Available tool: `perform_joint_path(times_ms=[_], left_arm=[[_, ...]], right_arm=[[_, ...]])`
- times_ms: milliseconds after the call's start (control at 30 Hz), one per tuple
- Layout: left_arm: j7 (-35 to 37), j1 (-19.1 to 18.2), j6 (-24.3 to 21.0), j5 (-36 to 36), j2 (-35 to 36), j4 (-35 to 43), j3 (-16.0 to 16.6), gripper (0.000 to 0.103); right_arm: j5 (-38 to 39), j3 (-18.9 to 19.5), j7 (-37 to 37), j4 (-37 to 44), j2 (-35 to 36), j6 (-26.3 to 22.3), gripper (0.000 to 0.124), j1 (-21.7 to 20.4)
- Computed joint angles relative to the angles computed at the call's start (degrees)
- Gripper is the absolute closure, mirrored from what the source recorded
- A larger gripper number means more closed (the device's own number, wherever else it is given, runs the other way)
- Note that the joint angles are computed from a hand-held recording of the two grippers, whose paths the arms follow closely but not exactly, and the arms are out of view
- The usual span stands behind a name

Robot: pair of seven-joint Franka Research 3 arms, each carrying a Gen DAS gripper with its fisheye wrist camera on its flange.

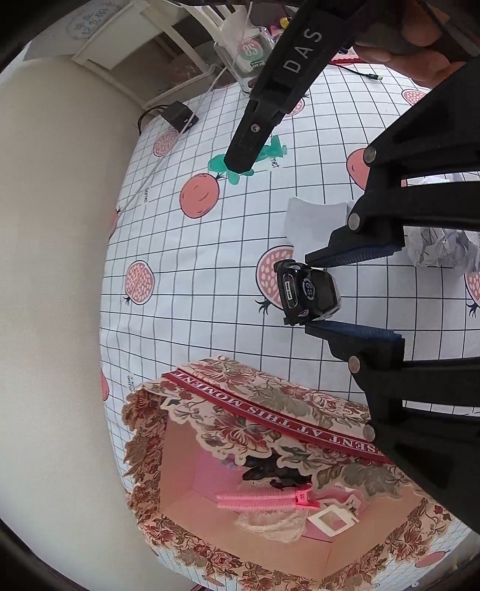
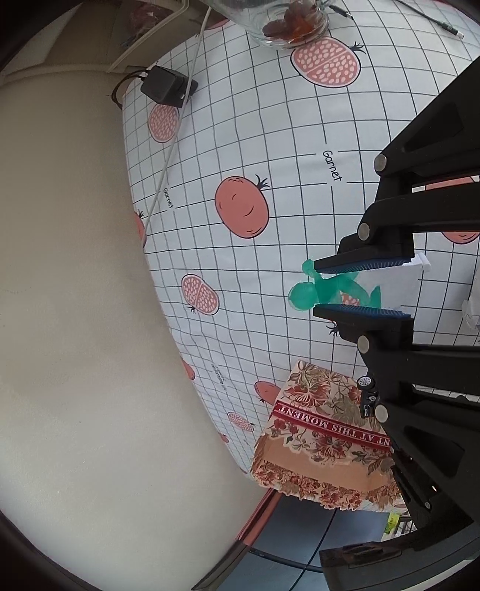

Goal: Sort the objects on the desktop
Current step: 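Lift the toy car and green figure and carry both over the floral box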

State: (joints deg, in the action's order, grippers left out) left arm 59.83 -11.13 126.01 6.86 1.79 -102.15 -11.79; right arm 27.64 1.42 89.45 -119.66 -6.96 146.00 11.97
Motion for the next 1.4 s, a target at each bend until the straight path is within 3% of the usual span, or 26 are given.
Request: perform_joint_path(times_ms=[700,1067,1400], left_arm=[[-5.3,2.0,12.5,7.0,-7.8,-2.8,1.1,0.072],[-7.9,4.9,12.3,11.9,-12.0,-5.5,1.8,0.073],[-9.4,7.5,12.5,12.2,-14.9,-8.9,3.1,0.073]], right_arm=[[10.4,-0.7,-7.7,-0.3,-7.0,8.5,0.105,4.0],[12.1,0.8,-8.6,1.7,-5.0,9.3,0.105,6.9],[12.8,2.7,-9.2,4.3,-1.5,9.2,0.105,9.0]])
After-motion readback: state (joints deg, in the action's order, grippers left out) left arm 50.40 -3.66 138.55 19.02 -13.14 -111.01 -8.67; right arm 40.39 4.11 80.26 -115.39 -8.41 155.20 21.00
